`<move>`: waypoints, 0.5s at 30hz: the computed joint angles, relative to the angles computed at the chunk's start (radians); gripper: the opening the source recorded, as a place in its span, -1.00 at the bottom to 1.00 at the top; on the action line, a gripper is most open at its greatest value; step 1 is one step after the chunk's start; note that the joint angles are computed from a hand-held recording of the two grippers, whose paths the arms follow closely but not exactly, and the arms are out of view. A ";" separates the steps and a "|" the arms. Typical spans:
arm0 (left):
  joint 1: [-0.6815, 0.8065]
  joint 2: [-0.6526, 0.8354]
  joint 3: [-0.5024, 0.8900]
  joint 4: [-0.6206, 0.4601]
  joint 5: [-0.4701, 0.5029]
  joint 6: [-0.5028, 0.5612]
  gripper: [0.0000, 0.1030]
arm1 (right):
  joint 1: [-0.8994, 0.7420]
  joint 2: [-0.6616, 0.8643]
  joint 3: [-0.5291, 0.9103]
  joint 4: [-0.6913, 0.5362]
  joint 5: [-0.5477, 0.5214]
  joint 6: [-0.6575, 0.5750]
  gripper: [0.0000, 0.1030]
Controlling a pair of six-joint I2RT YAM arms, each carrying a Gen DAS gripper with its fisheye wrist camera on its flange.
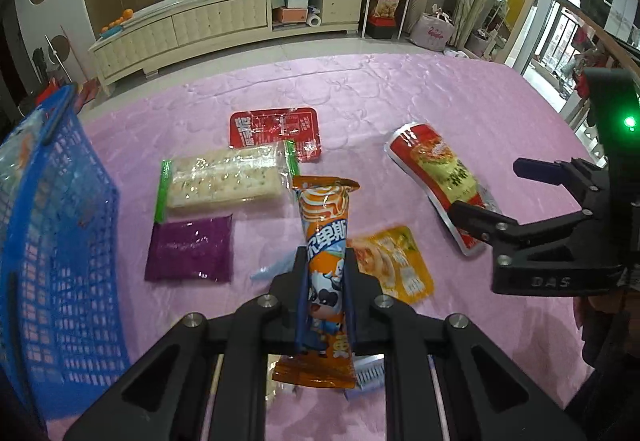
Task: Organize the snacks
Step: 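Grasp the red pouch with the right tool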
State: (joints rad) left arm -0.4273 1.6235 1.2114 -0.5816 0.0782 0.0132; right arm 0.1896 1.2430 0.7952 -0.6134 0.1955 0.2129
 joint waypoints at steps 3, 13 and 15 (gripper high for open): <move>0.001 0.033 0.010 0.023 0.006 0.001 -0.73 | -0.025 0.070 0.003 0.046 -0.014 -0.029 0.86; -0.001 0.059 0.009 0.036 0.005 -0.001 -0.73 | -0.081 0.104 -0.019 0.085 -0.069 -0.073 0.29; -0.001 0.055 0.009 0.027 0.021 -0.021 -0.73 | -0.081 0.093 -0.019 0.073 -0.085 -0.081 0.12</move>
